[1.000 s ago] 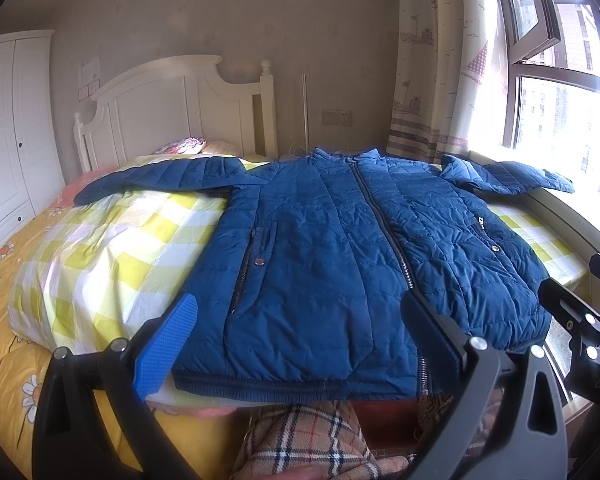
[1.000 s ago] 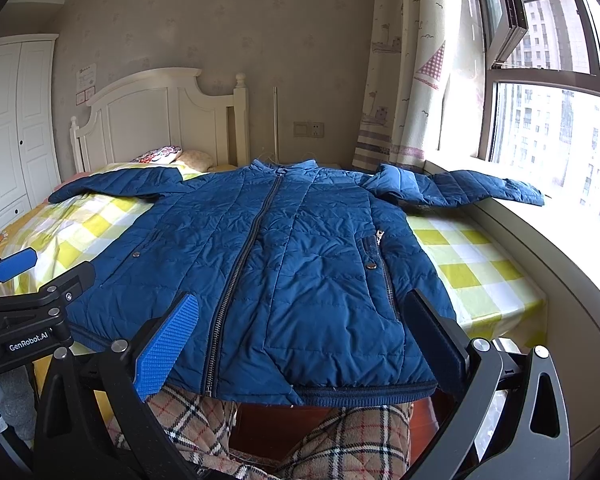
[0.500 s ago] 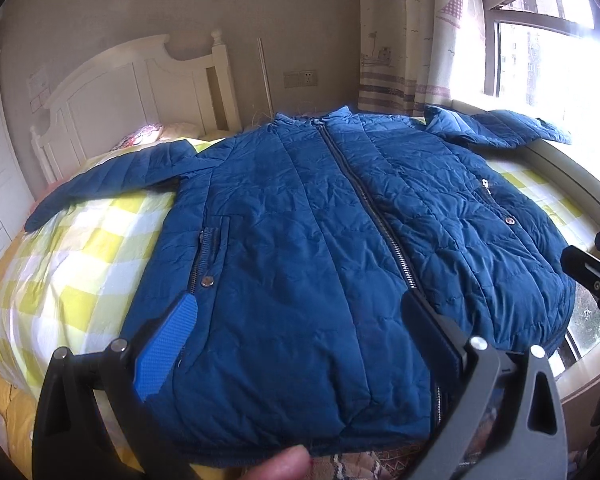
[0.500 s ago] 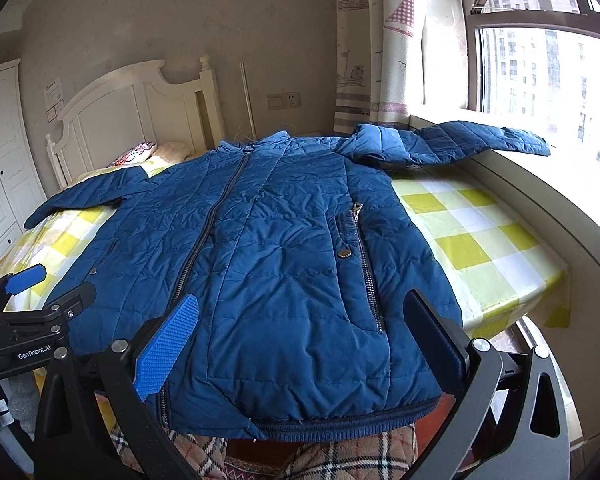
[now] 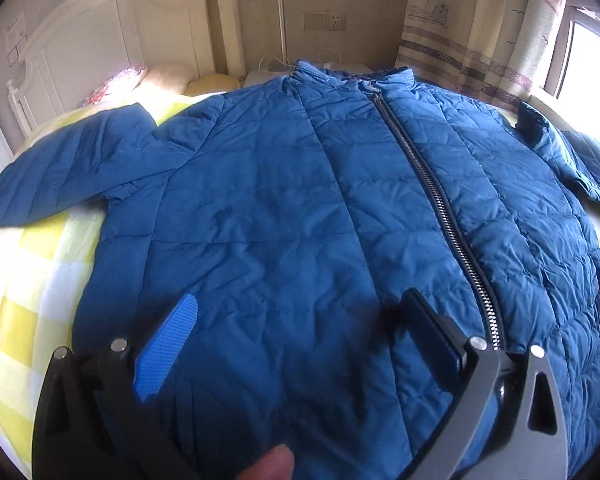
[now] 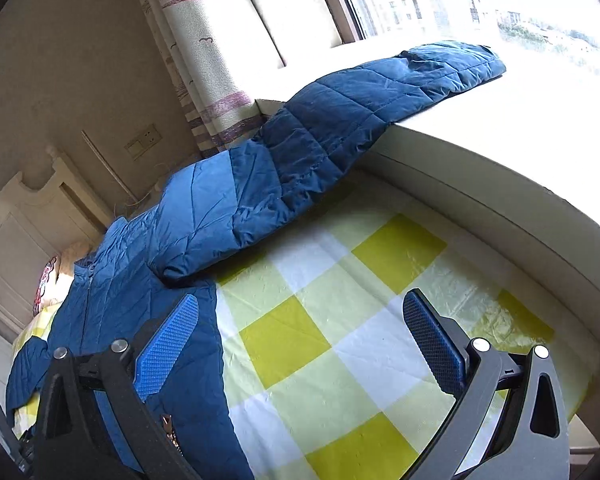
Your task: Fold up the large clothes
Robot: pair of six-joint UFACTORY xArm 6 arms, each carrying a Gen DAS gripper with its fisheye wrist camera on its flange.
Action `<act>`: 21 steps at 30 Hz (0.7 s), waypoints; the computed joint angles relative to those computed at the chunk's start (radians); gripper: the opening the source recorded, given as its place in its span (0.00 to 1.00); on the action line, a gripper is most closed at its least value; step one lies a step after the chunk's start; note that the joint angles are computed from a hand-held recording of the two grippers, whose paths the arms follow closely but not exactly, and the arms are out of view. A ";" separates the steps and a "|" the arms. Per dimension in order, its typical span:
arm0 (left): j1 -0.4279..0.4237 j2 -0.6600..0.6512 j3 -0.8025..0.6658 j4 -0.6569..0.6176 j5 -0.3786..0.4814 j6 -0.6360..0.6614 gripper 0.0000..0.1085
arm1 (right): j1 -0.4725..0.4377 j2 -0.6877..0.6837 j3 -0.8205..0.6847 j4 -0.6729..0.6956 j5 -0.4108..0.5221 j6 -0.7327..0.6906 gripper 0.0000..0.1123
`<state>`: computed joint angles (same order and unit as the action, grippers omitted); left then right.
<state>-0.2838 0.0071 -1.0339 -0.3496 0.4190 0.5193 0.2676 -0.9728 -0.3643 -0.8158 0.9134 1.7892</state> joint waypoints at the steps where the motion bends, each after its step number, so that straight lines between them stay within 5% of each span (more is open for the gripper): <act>1: 0.003 0.015 -0.011 -0.031 0.012 0.019 0.93 | -0.075 0.025 -0.007 0.017 -0.048 -0.031 0.87; 5: 0.002 0.017 -0.003 -0.027 0.002 0.015 0.93 | -0.293 0.176 -0.068 0.040 -0.189 -0.109 0.87; 8: 0.002 0.022 -0.010 -0.026 0.011 0.003 0.93 | -0.364 0.294 -0.136 0.051 -0.222 -0.134 0.85; 9: 0.000 0.018 -0.006 -0.016 0.008 -0.010 0.93 | -0.362 0.324 -0.164 0.028 -0.201 -0.126 0.81; 11: -0.002 0.017 -0.002 0.003 0.002 -0.034 0.93 | -0.359 0.362 -0.210 -0.022 -0.196 -0.121 0.48; 14: -0.003 0.017 -0.002 -0.009 -0.001 -0.029 0.93 | -0.230 0.427 -0.345 -0.221 0.003 -0.043 0.20; 18: -0.003 0.017 -0.004 -0.020 0.000 -0.023 0.93 | 0.006 0.668 -0.634 -0.424 0.165 -0.298 0.18; 21: 0.001 0.013 -0.002 -0.040 0.003 -0.007 0.93 | 0.148 0.829 -0.767 -0.532 0.106 -0.500 0.18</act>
